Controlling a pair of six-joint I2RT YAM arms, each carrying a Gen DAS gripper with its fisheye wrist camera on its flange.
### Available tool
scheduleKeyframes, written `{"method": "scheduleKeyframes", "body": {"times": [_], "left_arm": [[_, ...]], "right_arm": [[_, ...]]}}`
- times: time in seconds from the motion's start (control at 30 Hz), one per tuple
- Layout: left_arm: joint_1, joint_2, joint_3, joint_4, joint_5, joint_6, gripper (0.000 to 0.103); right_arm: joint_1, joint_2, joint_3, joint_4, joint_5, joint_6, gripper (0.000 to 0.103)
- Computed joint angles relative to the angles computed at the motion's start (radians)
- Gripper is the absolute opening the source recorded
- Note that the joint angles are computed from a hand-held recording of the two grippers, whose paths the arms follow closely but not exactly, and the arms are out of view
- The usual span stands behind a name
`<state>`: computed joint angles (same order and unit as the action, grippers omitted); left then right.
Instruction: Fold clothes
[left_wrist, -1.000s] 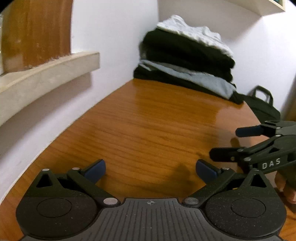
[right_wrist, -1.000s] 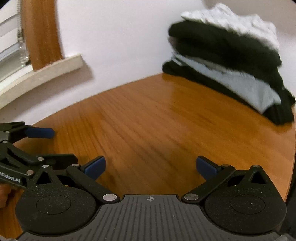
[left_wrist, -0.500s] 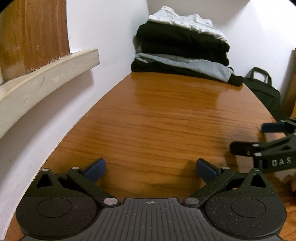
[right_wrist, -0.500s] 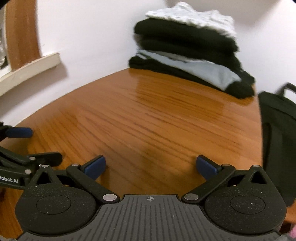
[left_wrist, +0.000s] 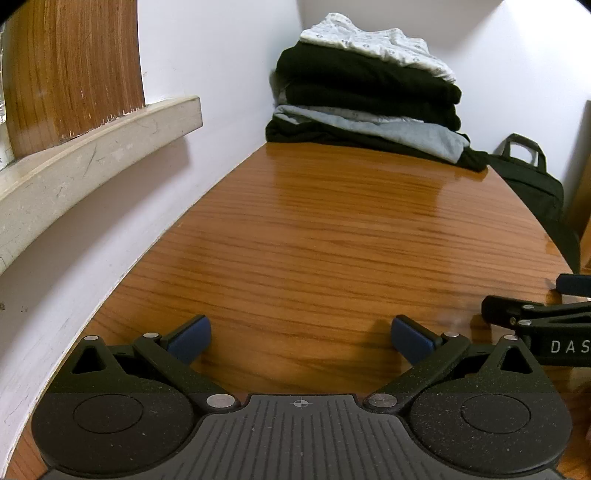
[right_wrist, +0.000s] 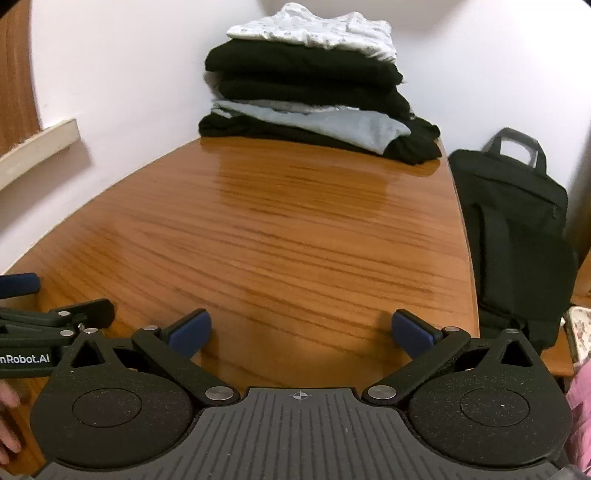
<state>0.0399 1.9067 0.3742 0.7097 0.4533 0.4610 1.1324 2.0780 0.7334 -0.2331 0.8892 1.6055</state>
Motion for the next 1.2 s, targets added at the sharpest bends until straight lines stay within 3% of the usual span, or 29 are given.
{"method": "scheduleKeyframes", "body": {"times": [0.37, 1.2], "left_arm": [[-0.003, 0.005, -0.002, 0.006, -0.001, 0.0, 0.103], [-0.005, -0.002, -0.004, 0.002, -0.004, 0.0, 0.103]], "right_arm": [[0.003, 0.009, 0.026, -0.044, 0.002, 0.033, 0.103], [0.007, 0.014, 0.008, -0.012, 0.005, 0.028, 0.103]]}}
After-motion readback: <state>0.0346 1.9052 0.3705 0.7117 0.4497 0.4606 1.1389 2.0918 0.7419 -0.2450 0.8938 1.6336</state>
